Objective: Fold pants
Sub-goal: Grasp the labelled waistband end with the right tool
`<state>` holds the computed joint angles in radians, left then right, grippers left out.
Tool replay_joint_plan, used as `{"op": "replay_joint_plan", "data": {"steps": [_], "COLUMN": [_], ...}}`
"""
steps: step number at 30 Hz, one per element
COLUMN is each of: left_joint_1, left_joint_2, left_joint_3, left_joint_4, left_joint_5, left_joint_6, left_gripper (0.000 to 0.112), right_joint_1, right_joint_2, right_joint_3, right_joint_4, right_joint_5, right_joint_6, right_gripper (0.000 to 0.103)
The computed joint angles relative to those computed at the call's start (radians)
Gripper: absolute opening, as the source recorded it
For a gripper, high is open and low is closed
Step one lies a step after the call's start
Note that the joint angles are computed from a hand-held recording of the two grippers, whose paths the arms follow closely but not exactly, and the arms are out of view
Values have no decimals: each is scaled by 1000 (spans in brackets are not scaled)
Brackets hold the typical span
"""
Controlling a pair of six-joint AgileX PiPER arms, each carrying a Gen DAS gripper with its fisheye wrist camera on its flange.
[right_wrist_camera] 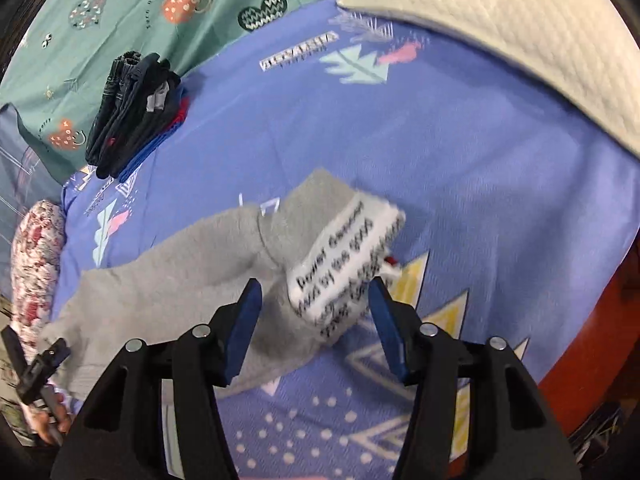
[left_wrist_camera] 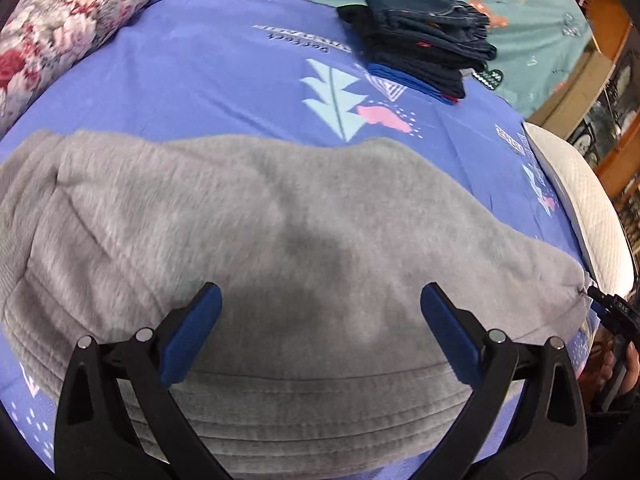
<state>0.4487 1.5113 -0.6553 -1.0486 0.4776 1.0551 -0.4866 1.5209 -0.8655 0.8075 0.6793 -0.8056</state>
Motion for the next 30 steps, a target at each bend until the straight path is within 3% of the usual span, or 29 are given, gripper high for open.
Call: {"op": "replay_joint_plan", "data": {"steps": [4, 8, 16, 30], "left_joint_1": [-50, -100, -145, -159], "left_joint_2": [-10, -8, -5, 1], "left_joint_3": [18, 22, 30, 28], "left_joint_4": [43, 118, 181, 209], "left_joint_5": [-78, -142, -207, -223], "left_joint_6": [-35, -105, -166, -195], "left_gripper": [101, 101, 101, 101], "right_joint_1": [-11, -12, 22, -7], "right_joint_2": [56, 68, 27, 52], "right_joint_3": [-46, -29, -1, -19], "right_joint_4": [6, 43, 35, 45], "right_joint_5": [77, 72, 3, 48], "right_joint_6": [5, -23, -58, -52], "right_gripper": [50, 50, 30, 29]}}
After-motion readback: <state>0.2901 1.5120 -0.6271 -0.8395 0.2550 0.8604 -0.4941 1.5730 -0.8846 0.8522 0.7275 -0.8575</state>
